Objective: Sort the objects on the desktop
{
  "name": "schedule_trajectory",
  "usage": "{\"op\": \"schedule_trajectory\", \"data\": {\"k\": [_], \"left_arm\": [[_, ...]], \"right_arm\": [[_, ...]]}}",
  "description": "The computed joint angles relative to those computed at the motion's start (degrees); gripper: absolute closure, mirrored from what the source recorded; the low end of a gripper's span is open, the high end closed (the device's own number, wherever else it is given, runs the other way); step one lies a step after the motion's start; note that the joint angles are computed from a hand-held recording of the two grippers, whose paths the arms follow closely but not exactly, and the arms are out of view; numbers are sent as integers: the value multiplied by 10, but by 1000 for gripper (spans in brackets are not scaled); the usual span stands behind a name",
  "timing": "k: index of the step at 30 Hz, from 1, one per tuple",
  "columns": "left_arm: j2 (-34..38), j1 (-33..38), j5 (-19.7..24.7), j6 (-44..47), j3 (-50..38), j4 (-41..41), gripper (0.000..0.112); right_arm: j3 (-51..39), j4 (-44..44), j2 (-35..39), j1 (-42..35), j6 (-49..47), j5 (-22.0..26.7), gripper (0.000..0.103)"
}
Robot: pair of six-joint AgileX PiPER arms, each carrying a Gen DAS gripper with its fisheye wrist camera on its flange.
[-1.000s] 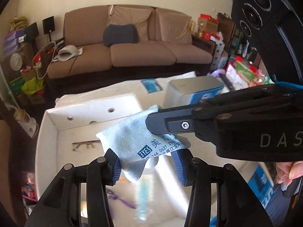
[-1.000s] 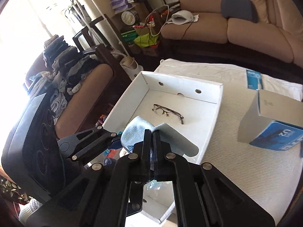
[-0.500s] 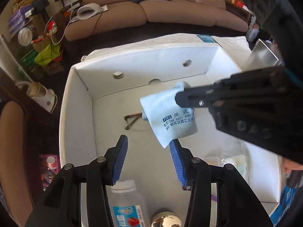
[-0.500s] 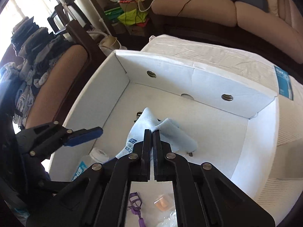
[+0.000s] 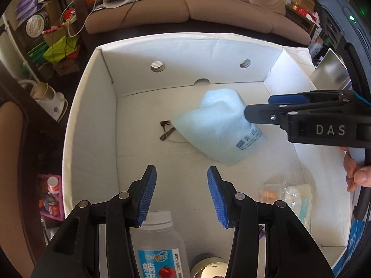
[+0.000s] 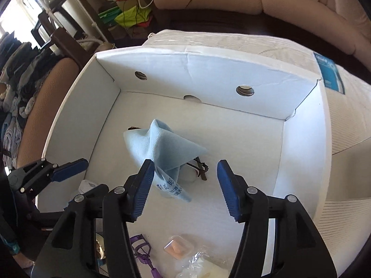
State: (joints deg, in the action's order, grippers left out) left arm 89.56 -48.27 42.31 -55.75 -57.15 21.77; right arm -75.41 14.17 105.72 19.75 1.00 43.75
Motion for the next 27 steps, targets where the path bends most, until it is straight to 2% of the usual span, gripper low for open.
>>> {"op": "schedule_trajectory", "data": {"k": [5, 8, 10, 13, 19, 21, 24, 27], "left_arm": [[2, 4, -4, 15, -7, -10, 66], [-2, 9, 1, 27, -8, -15, 66], [-5, 15, 5, 36, -8, -22, 66], [-13, 24, 7, 47, -3, -27, 66], [-30, 39, 4, 59, 12, -33, 66], [-34, 39, 3, 58, 17, -30, 66], [-34, 35, 2, 60, 19, -25, 66], [-29, 34, -5, 58, 19, -24, 66]], "right_arm": [[-11, 111, 45, -34, -46, 6, 48], [-7, 137, 59, -40, -61, -4, 48], [-1, 153, 62, -43, -69, -14, 53], [7, 226, 74, -59, -106, -19, 63], [-14, 267, 106, -28, -95, -38, 63], [-28, 250, 112, -12, -76, -33, 63], [-31, 135, 87, 12, 8, -31, 63], [-22, 48, 60, 16, 68, -30, 55]]}}
